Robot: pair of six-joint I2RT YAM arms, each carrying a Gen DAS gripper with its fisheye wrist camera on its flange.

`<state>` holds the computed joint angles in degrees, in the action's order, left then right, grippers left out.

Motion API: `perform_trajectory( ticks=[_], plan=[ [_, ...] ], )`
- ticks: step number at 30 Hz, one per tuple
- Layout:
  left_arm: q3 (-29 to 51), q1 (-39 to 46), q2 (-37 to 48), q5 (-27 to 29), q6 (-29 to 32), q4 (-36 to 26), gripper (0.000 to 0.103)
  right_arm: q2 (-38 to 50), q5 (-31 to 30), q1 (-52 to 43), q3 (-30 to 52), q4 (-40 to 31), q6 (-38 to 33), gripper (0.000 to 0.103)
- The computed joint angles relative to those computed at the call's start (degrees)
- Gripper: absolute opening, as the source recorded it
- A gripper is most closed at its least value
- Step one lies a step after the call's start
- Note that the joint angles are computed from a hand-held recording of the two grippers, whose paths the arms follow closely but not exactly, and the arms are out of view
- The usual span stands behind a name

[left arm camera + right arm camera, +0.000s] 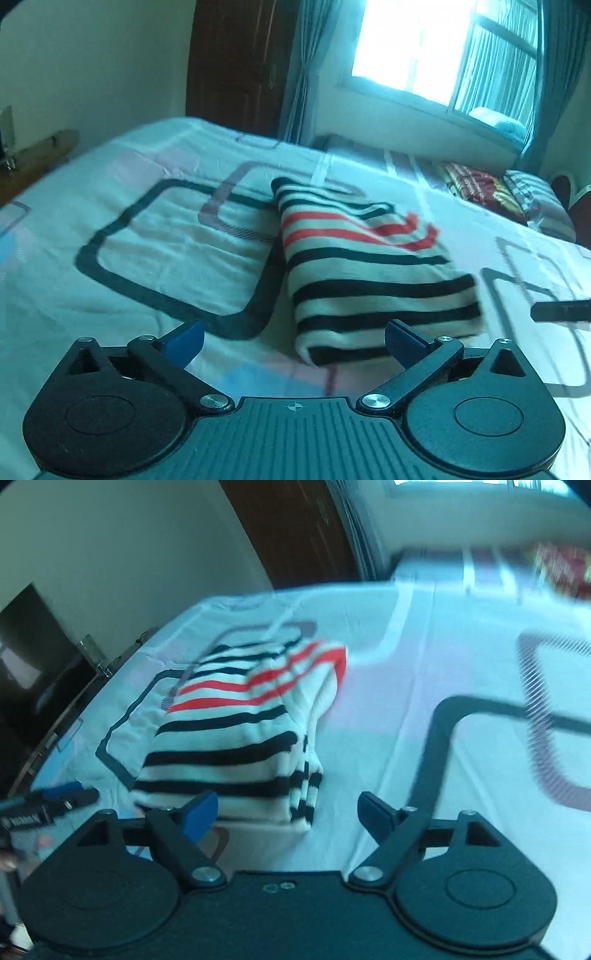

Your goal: Fold small clothes

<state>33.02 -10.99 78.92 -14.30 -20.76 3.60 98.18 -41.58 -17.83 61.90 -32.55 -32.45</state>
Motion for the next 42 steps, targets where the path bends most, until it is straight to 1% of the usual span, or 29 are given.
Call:
perform_trajectory(
  ticks=[2, 3, 6, 7, 9, 10, 12, 14, 18, 22, 24, 27, 30, 33, 34, 38, 40, 42],
  plan=[
    [-2.3, -4.4, -6.8, -4.3, -2.2, -3.5, 0.103, -6.7, -0.8, -2.6, -4.1, -3.0, -2.9, 0.091],
    [-3.0, -6.5, -9.3, -6.2, -3.0, -5.4, 0.103, -10.5, -0.2, -3.5, -6.1, -4.0, -3.7, 0.095],
    [-4.9, -13.7, -18.3, -10.1, -5.5, -13.0, 0.103, -22.7, 1.5, -6.1, -12.9, -5.5, -5.3, 0.095],
    [-5.2, -16.3, -21.1, -11.9, -6.8, -15.7, 0.103, -26.9, 2.5, -5.9, -15.5, -4.9, -4.2, 0.095],
    [-5.5, -23.0, -26.1, -17.1, -10.2, -21.3, 0.103, -33.9, 3.2, -8.7, -18.5, -7.3, -6.1, 0.096],
    [-5.0, -26.1, -27.3, -19.6, -12.5, -24.2, 0.103, -36.9, 3.5, -9.1, -20.1, -8.0, -6.5, 0.096],
    [-4.2, -32.3, -30.0, -23.4, -17.7, -29.5, 0.103, -41.7, 0.9, -12.9, -21.5, -12.4, -11.3, 0.096],
    [-2.9, -38.7, -31.1, -27.7, -22.9, -34.2, 0.103, -45.7, -0.2, -15.7, -22.4, -15.9, -13.9, 0.096],
    [0.7, -50.0, -29.3, -35.6, -32.8, -43.7, 0.103, -50.3, -3.4, -21.5, -22.2, -22.9, -19.5, 0.096],
    [3.9, -58.2, -26.6, -40.6, -42.2, -51.3, 0.103, -52.4, -6.4, -26.7, -21.4, -27.3, -24.1, 0.096],
    [4.7, -60.7, -25.7, -42.2, -45.6, -53.8, 0.103, -51.8, -8.4, -30.1, -20.6, -30.6, -28.3, 0.096],
    [5.9, -62.7, -24.2, -42.8, -49.0, -56.6, 0.103, -51.5, -9.2, -32.8, -20.3, -33.4, -31.8, 0.096],
    [6.4, -63.8, -23.7, -43.4, -50.8, -57.9, 0.103, -51.8, -9.9, -34.4, -20.6, -34.8, -33.7, 0.096],
    [7.0, -64.2, -23.5, -43.6, -50.9, -58.6, 0.103, -52.0, -10.4, -34.7, -20.7, -35.0, -33.3, 0.096],
    [6.9, -63.8, -23.8, -43.5, -49.7, -57.9, 0.103, -51.9, -10.4, -34.5, -20.7, -35.0, -33.0, 0.096],
    [7.3, -63.2, -23.7, -43.6, -48.2, -57.5, 0.103, -52.5, -10.7, -34.1, -21.0, -34.0, -31.7, 0.096],
    [7.0, -62.6, -24.2, -43.3, -46.4, -56.2, 0.103, -52.4, -10.8, -34.1, -20.9, -33.9, -31.5, 0.096],
    [7.1, -62.6, -24.1, -43.4, -46.4, -56.1, 0.103, -52.4, -10.7, -33.8, -21.1, -33.4, -30.8, 0.096]
  ],
)
